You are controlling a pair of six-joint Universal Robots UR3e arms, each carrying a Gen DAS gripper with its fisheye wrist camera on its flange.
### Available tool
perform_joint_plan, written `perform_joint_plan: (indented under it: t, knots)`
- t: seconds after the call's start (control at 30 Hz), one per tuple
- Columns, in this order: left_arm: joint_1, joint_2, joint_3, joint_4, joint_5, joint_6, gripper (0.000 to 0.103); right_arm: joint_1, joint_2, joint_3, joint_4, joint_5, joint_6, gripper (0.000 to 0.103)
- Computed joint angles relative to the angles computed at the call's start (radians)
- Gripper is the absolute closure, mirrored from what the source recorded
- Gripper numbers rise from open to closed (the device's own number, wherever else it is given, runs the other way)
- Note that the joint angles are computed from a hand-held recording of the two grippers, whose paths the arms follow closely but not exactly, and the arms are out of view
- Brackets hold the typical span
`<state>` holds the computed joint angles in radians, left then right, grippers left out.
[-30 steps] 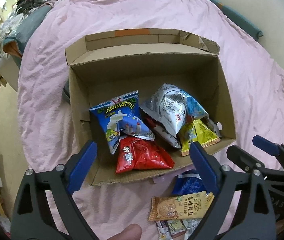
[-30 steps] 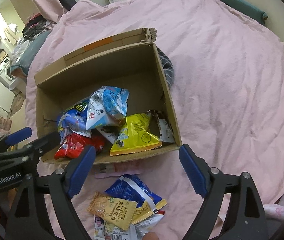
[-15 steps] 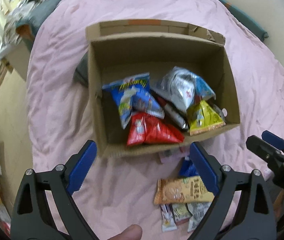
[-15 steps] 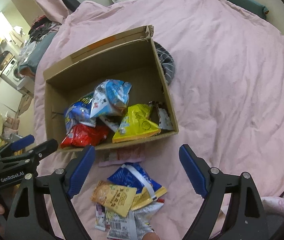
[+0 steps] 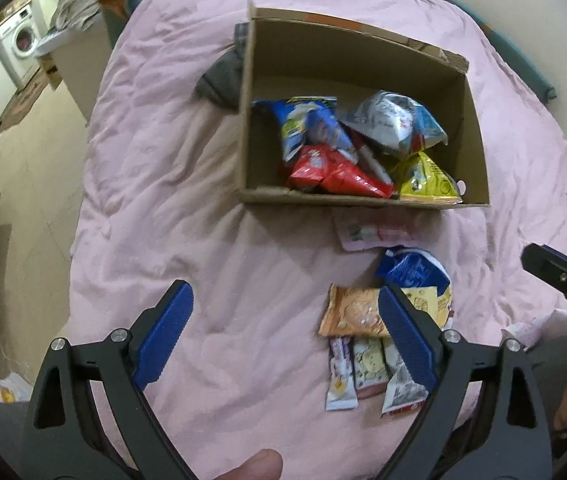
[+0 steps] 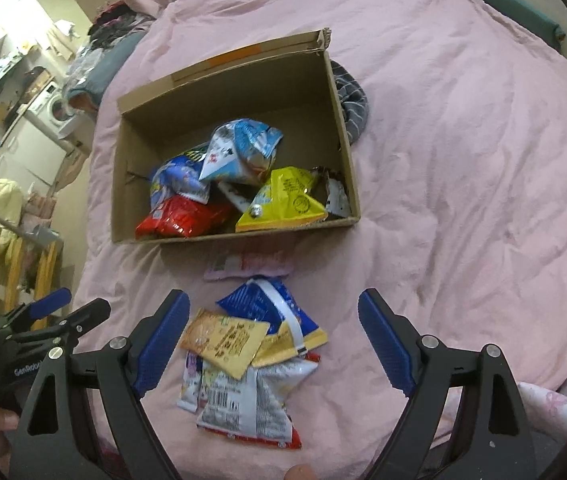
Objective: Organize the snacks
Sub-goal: 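Move both open grippers back over the remaining snack pile, then grasp the white P&P chip bag with the right gripper while the left grasps the blue-white stick snack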
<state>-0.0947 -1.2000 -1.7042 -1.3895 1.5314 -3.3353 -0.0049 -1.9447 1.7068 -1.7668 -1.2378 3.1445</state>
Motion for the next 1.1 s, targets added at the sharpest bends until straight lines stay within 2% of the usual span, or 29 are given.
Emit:
perform_joint_plan:
  t: [0.2,0.4,0.53,0.6,0.7,0.77,0.8,0.93,1.03,1.1]
  knots:
    - [0.147,0.136,-0.109,-0.072,-0.087,0.034,0.011,-0.084,-0.075,0.087,0.07,0.044,-0.065,0.013]
    - [0.161,0.181,-0.185,-0.115,-0.106,0.04,0.011,-0.073,-0.02,0.12,0.17,0.107,-0.102,0.013]
    - [0.151,0.167,-0.197,-0.11,-0.108,0.024,0.011,-0.019,0.063,0.132,0.191,0.117,-0.046,0.013]
    - [0.147,0.162,-0.199,-0.101,-0.108,0.016,0.011,0.075,0.128,0.13,0.13,0.046,0.018,0.013]
    - [0.144,0.154,-0.203,-0.095,-0.11,0.009,0.011,0.17,0.197,0.144,0.039,0.007,0.1,0.013]
    - [0.14,0.144,-0.205,-0.095,-0.114,0.001,0.011,0.222,0.241,0.152,-0.031,-0.016,0.121,0.004]
    - [0.14,0.143,-0.208,-0.094,-0.116,0.0,0.011,0.251,0.269,0.152,-0.064,-0.036,0.133,0.004]
    - [0.138,0.147,-0.205,-0.095,-0.116,-0.003,0.011,0.256,0.281,0.215,-0.164,-0.045,0.158,0.005]
    - [0.161,0.162,-0.201,-0.11,-0.131,0.006,0.011,0.21,0.22,0.263,-0.153,-0.01,0.109,0.033]
    - [0.188,0.168,-0.196,-0.133,-0.155,0.021,0.011,0.164,0.175,0.264,-0.092,0.025,0.064,0.043]
